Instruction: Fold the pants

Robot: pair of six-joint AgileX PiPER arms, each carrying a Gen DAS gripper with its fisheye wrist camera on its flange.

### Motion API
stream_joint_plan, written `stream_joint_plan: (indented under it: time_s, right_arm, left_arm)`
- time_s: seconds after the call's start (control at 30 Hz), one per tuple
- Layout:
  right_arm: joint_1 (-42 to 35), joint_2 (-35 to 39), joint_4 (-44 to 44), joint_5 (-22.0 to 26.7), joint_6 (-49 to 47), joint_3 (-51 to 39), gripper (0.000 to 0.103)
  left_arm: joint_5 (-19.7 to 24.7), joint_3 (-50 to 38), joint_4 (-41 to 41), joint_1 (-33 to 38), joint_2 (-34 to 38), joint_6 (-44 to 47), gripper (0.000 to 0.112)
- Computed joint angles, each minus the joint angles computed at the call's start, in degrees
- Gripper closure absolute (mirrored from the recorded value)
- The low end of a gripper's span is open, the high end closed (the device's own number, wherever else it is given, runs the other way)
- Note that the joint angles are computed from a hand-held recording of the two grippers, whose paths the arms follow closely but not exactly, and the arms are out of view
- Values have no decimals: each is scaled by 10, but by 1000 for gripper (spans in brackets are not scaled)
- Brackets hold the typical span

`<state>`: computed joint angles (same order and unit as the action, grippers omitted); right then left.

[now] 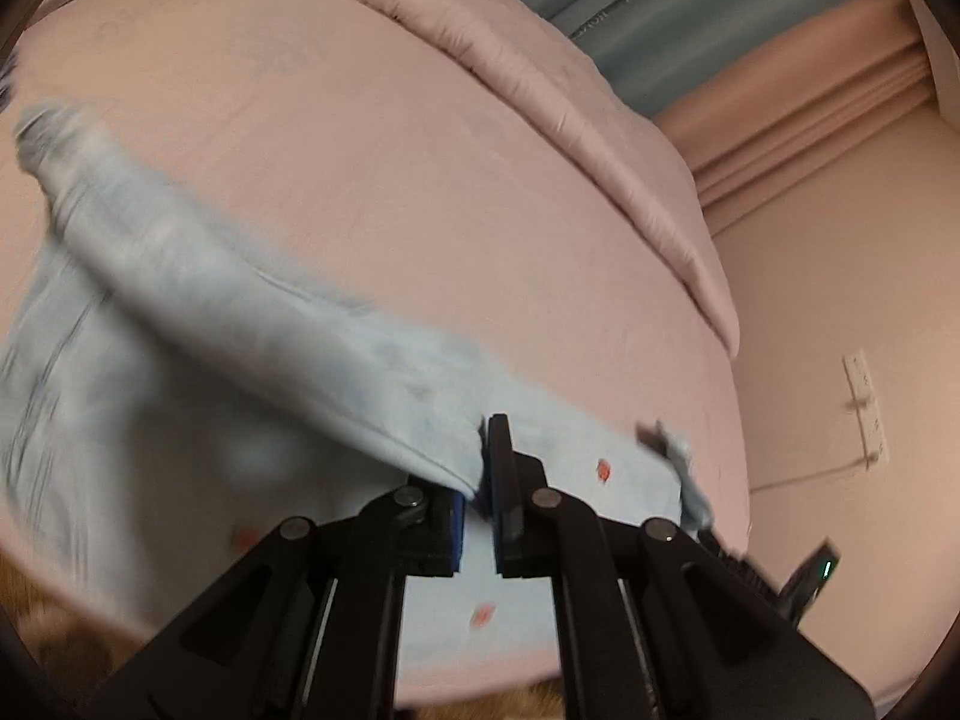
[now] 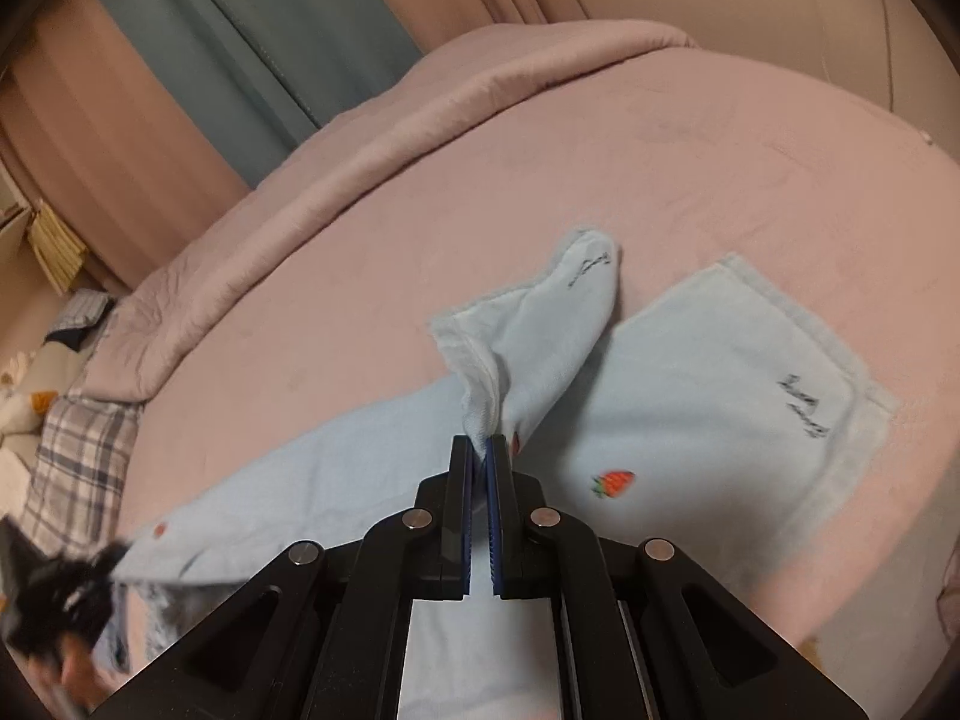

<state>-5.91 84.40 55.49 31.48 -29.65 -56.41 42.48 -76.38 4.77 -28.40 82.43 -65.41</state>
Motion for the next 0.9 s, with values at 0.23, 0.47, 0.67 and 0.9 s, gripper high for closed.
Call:
stream_joint_plan:
  time_s: [0.23, 0.47, 0.67, 0.9]
  right_arm:
    - [-10, 11, -10, -1, 6, 46, 99]
    - [2, 4, -41, -10, 35, 32, 99]
    - [12, -8, -88, -18, 70, 33, 99]
    - [28, 22, -181, -8, 140, 19, 99]
  left_arm:
    - [-8, 158, -2, 1, -66, -74, 87]
    - [23, 226, 73, 66, -159, -156, 76]
    - [49, 256, 31, 70, -229, -132, 94]
    - [76, 269, 15, 37, -203, -123, 92]
